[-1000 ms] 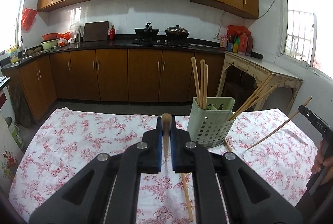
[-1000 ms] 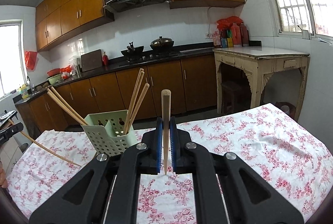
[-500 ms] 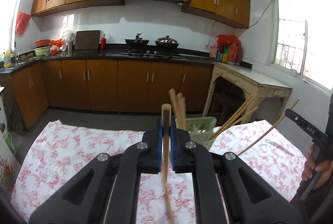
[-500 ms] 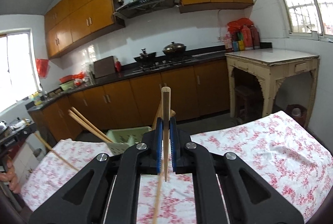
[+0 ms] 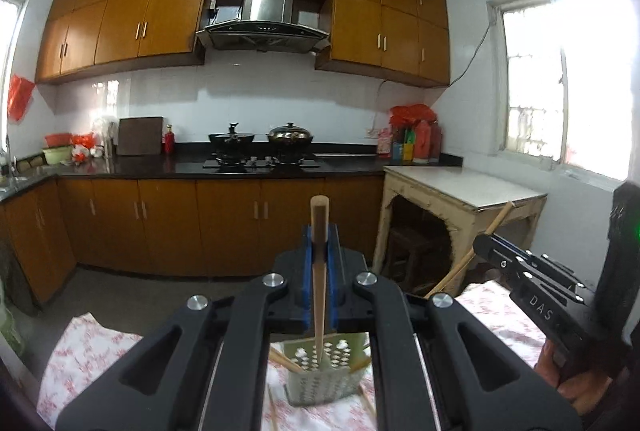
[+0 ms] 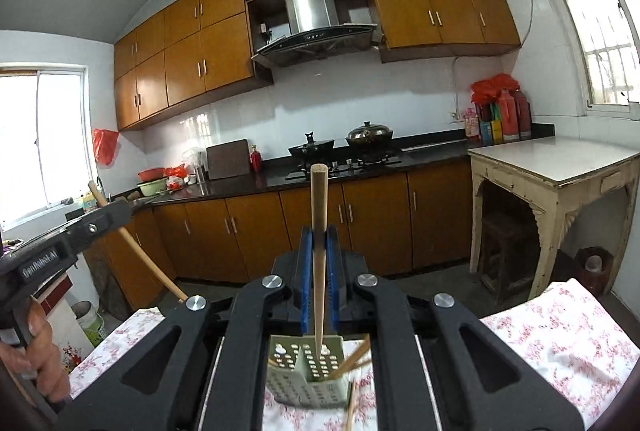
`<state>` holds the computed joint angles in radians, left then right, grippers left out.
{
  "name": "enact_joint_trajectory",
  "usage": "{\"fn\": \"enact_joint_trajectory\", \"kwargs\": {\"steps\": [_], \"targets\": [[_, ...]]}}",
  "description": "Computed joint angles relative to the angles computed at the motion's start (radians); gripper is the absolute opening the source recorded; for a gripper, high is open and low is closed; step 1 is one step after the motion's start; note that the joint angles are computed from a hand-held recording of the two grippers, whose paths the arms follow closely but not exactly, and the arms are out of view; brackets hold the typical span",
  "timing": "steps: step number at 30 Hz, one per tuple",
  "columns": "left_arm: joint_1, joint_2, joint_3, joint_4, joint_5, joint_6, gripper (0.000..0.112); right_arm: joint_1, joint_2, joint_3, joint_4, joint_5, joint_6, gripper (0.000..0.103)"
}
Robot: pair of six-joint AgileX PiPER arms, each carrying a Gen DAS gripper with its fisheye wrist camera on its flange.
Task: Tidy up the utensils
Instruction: 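Lower both chopsticks into the green holder and open both tools, then move both open tools back down to the loose chopsticks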
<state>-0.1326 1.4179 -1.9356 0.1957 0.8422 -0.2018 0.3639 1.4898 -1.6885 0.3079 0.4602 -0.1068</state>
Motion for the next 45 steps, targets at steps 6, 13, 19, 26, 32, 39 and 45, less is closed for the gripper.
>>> {"fn": "enact_joint_trajectory", "kwargs": {"steps": [6, 13, 19, 26, 32, 39, 45], "targets": [[0.012, 0.102, -0.03, 0.032, -0.006, -0.063, 0.007, 0.034, 0.124, -0.076, -0.098, 0.022, 0.079, 0.008], [0.049, 0.129, 0.016, 0.007, -0.044, -0.061, 0.008, 0.02, 0.159, -0.057, -0.006, 0.051, 0.02, 0.008], [0.056, 0.135, 0.038, -0.009, -0.059, -0.05, 0.008, 0.013, 0.179, -0.07, 0.022, 0.079, 0.004, 0.008], [0.077, 0.154, 0.034, -0.039, -0.037, -0.029, 0.012, 0.026, 0.182, -0.07, -0.095, 0.107, 0.13, 0.046], [0.086, 0.106, 0.077, -0.013, -0.05, -0.06, 0.024, 0.008, 0.129, -0.024, -0.109, 0.069, 0.154, 0.048], [0.098, -0.003, 0.176, -0.006, -0.064, -0.071, 0.03, 0.002, 0.038, 0.058, -0.131, 0.031, 0.143, 0.048], [0.121, -0.212, 0.41, -0.006, -0.101, -0.047, 0.037, -0.054, -0.098, 0.235, -0.034, -0.005, 0.029, 0.048]]}}
